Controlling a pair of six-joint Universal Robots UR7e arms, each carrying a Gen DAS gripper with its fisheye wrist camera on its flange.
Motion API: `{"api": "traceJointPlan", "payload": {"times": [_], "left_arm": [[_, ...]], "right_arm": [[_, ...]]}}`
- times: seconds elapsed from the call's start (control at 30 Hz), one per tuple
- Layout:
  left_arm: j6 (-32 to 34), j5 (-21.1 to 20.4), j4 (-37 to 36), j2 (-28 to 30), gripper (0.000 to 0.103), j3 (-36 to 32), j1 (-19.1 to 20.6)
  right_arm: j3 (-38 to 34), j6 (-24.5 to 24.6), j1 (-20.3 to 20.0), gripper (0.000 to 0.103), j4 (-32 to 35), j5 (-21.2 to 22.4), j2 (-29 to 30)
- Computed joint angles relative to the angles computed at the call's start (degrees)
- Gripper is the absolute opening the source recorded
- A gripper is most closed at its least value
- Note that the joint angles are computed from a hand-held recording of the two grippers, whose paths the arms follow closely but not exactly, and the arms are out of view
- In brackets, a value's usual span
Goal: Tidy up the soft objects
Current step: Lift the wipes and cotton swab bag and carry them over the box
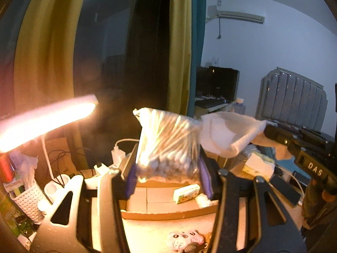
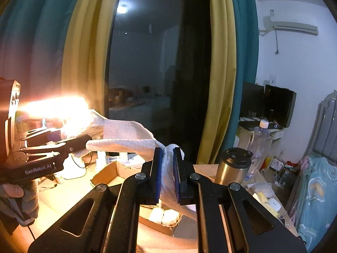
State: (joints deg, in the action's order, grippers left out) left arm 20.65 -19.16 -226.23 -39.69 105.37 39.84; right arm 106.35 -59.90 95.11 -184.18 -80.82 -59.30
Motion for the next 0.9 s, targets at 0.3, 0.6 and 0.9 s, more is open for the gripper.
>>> {"api": "traceJointPlan", "payload": {"times": [0.3, 0.6, 0.9], "left_arm": [[-5.01, -2.64, 6.27, 1.20, 0.050, -2.24, 5.11], [-10.86, -4.87, 13.05, 2.08, 0.050, -3.54, 9.35], [-17.59, -6.76, 20.86, 3.39, 0.050, -4.90, 13.13]], "right_arm": [[-4.55, 0.06, 0.05, 0.011, 2.29, -3.17, 5.05], [-10.10, 0.00, -0.41, 0.012, 5.84, -5.68, 10.30], [-14.26, -0.11, -1.12, 0.012, 8.47, -8.71, 14.76]]}}
